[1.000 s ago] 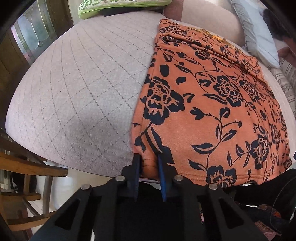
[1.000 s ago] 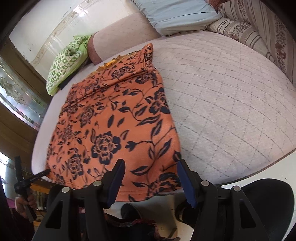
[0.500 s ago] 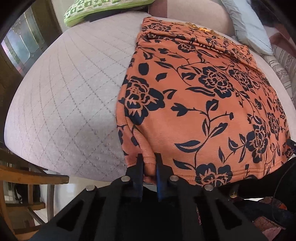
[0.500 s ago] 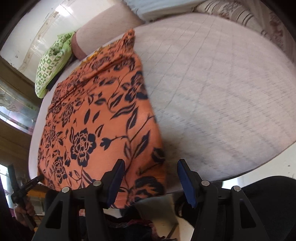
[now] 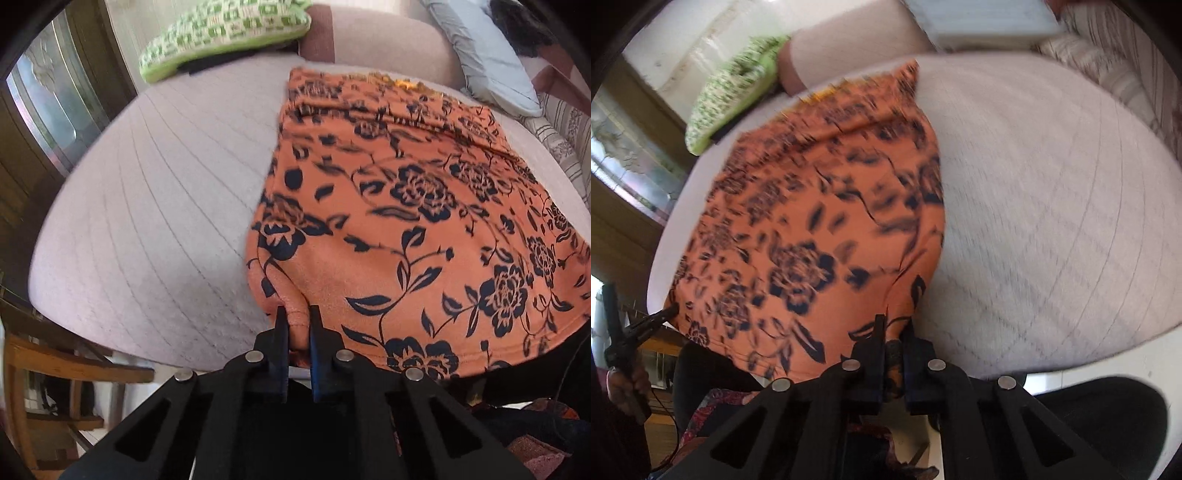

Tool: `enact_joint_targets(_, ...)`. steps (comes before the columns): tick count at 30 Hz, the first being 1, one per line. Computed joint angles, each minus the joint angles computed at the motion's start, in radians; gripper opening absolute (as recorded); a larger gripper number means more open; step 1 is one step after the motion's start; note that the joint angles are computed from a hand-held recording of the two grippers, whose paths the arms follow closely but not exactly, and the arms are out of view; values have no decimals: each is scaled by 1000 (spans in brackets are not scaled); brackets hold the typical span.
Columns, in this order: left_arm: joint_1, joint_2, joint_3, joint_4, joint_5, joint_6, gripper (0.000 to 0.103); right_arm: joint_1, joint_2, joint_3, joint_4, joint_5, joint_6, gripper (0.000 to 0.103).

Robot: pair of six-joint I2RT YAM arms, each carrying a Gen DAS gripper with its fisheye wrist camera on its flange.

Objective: Fold small clothes

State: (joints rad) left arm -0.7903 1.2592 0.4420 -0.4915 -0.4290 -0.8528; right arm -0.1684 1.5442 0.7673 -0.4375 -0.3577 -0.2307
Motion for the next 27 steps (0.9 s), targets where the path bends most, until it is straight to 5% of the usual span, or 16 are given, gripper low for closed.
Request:
enact_joint_targets(5,-49,-73,74,-127,-92,-5,9,38,-90,50,-33,-29,24,6)
enact_joint_targets(13,5,-117,221,-200,-144,146,9,56,-51,255,-88,-86,94,6)
enact_joint_targets(20,228,-33,342,-72,-67,412,9,84,148,528,-103,-100,178,6)
enact_joint_targets(27,505,300,583,111,81,634,9,133,539,1042,-199,-57,281,6)
